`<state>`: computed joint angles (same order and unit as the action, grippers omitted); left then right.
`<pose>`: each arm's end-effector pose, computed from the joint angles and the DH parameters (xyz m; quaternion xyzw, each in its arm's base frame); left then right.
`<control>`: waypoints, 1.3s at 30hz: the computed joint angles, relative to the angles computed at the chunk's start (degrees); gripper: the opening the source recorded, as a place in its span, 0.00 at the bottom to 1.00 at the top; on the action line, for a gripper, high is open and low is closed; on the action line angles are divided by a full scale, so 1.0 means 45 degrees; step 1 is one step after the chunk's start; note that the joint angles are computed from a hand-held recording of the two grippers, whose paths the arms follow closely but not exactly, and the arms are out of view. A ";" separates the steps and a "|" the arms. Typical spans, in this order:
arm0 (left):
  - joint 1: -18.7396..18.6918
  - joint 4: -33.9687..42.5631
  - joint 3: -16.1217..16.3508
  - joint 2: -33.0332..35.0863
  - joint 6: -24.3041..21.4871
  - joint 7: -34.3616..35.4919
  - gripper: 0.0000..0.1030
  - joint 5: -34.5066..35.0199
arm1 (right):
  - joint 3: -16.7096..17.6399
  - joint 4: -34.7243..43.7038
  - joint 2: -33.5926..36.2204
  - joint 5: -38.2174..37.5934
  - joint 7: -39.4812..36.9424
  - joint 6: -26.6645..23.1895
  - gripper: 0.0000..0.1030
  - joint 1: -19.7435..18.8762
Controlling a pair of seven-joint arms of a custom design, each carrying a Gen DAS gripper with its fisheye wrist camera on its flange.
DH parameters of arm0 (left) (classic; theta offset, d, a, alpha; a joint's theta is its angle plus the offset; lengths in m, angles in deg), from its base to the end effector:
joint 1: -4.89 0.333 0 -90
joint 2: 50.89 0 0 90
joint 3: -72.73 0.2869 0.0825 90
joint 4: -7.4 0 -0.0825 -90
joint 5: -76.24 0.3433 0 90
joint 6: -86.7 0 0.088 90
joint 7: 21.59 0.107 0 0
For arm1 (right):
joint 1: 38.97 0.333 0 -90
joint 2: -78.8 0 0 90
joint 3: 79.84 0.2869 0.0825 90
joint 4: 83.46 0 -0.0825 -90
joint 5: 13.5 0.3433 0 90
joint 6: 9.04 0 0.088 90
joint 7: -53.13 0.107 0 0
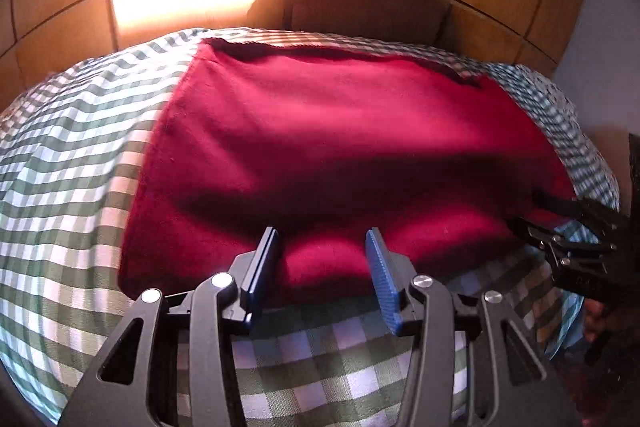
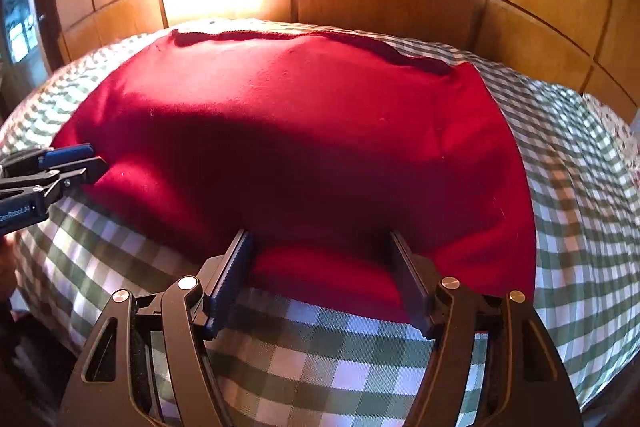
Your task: Fold small clothes
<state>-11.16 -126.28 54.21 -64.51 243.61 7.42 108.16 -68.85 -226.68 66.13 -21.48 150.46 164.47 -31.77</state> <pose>0.3834 -0.2981 0.4850 -0.6585 0.6601 -0.2997 0.2020 0.4418 0.1591 0.4492 -0.7582 0.5397 -0.2377 0.2780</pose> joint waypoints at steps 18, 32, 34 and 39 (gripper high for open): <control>0.0162 0.1670 -0.0055 0.0235 -0.3065 -0.1403 0.61 0.1545 | -0.0553 0.1220 0.0028 0.1947 -0.0181 -0.0210 0.75 -0.0029; 0.0005 0.1947 0.0426 0.0962 -0.3181 -0.0746 0.62 0.0767 | -0.1546 0.2708 0.1686 0.0604 0.1304 -0.0959 0.81 0.0143; 0.0069 0.1574 0.0444 0.0616 -0.2707 -0.1012 0.62 0.0757 | -0.1770 0.2338 0.1204 0.1128 0.1055 -0.0575 0.82 0.0136; 0.0182 0.0709 0.0372 -0.0027 -0.1285 -0.1313 0.62 0.0472 | -0.3181 0.2058 0.0748 0.5304 -0.1400 -0.0721 0.86 0.0819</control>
